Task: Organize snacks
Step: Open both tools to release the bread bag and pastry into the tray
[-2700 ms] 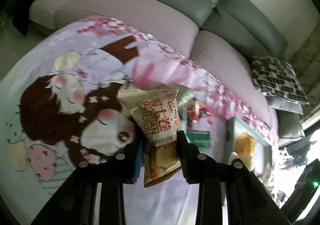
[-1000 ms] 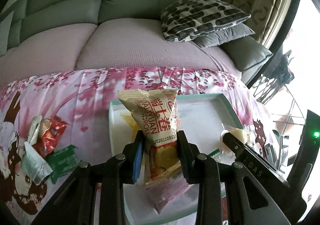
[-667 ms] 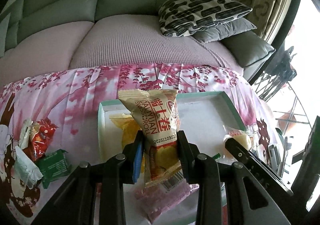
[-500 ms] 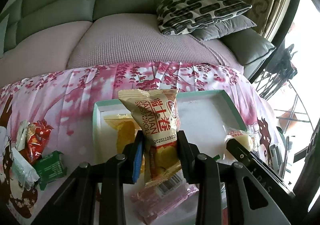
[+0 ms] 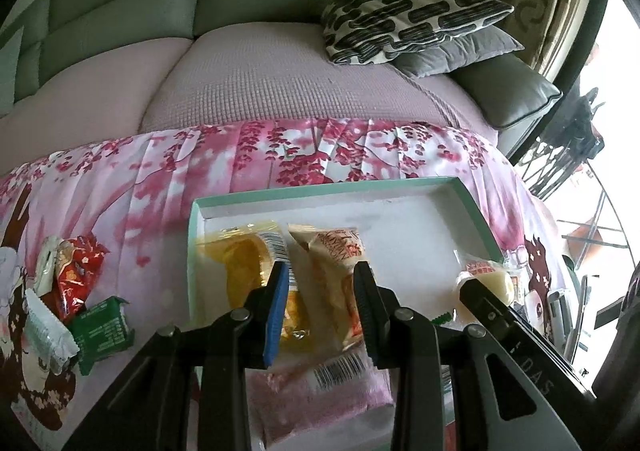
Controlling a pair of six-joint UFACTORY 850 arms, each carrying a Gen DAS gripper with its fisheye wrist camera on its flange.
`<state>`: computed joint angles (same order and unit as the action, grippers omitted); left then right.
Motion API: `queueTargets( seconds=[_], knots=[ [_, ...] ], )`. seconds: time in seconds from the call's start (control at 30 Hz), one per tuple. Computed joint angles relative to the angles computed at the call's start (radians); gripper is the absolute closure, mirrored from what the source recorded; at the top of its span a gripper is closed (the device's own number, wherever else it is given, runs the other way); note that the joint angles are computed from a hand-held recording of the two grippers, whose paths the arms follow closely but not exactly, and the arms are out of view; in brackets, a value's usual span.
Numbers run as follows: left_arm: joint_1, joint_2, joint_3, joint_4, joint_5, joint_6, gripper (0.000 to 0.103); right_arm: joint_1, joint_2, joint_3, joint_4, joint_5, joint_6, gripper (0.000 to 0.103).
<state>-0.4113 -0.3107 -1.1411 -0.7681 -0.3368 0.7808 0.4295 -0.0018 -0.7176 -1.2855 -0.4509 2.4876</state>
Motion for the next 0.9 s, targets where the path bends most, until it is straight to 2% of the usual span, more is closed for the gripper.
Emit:
queueTargets(
  seconds=[0.4,0.5,0.6,0.73,0.77,0.87,0.9],
  knots=[
    [0.020,0.026,0.023,0.175,0.014,-0.218,0.066,0.007,-0.004,-0.017,0.059,-0.019,-0.085,0.063],
    [0.025,0.034,0.029,0.209,0.016,-0.262,0.054,0.012,0.000,-0.025,0.119,-0.049,-0.156,0.060],
    [0.026,0.043,0.037,0.262,0.033,-0.319,0.048,0.015,-0.007,-0.040,0.196,-0.078,-0.255,0.043],
    [0.031,0.044,0.040,0.350,0.046,-0.427,0.026,0.018,-0.009,-0.051,0.265,-0.097,-0.344,0.042],
    [0.031,0.046,0.045,0.376,0.057,-0.454,0.024,0.019,-0.012,-0.057,0.288,-0.108,-0.377,0.041],
    [0.025,0.047,0.053,0.540,0.084,-0.610,0.018,0.024,-0.027,-0.078,0.351,-0.148,-0.471,0.027],
    [0.024,0.046,0.055,0.582,0.089,-0.648,0.015,0.026,-0.033,-0.085,0.367,-0.161,-0.500,0.026]
  ],
)
